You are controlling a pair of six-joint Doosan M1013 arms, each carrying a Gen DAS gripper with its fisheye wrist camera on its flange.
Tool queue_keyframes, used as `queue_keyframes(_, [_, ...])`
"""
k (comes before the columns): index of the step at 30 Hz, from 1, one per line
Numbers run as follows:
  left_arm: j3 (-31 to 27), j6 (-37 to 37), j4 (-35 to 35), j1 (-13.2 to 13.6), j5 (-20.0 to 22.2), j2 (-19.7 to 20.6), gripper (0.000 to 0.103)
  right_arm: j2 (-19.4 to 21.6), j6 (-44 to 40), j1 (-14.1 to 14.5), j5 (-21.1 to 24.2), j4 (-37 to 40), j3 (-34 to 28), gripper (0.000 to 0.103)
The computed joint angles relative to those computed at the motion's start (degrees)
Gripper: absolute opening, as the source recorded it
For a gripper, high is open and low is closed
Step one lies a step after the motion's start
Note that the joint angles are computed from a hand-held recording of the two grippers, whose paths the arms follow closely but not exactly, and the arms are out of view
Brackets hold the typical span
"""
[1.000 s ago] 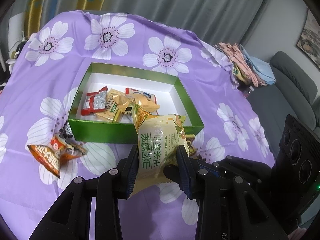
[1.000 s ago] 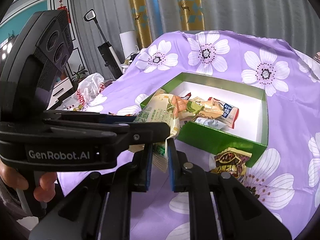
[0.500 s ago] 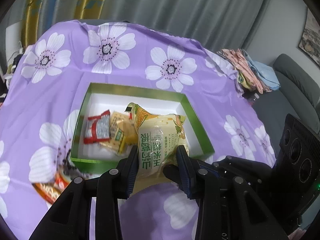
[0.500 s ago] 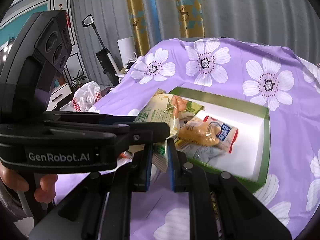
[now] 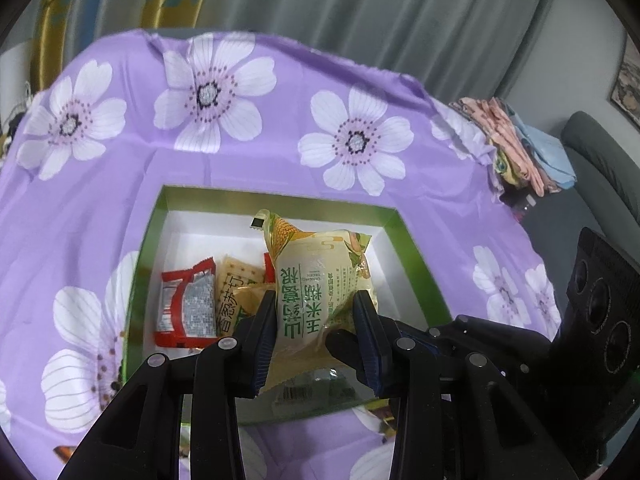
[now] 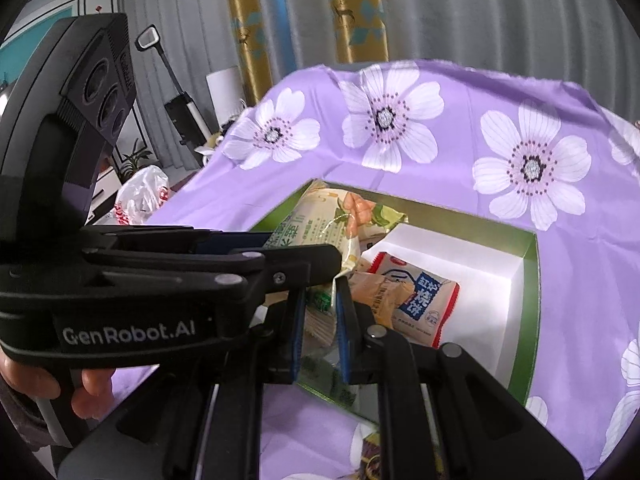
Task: Organize snacks
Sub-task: 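Carry the rice-cake packet over the green box and lower it inside, then open the left gripper to release the rice-cake packet in the box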
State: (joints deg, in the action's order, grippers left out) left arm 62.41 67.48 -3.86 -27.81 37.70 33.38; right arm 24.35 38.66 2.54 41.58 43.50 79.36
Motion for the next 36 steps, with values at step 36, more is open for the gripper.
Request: queue_keyframes(36, [-3.13,-3.03,0.72,0.5,5.25,3.12,0.054,2.1,11.79,0.62,1.92,-8.24,-2.34,0.04])
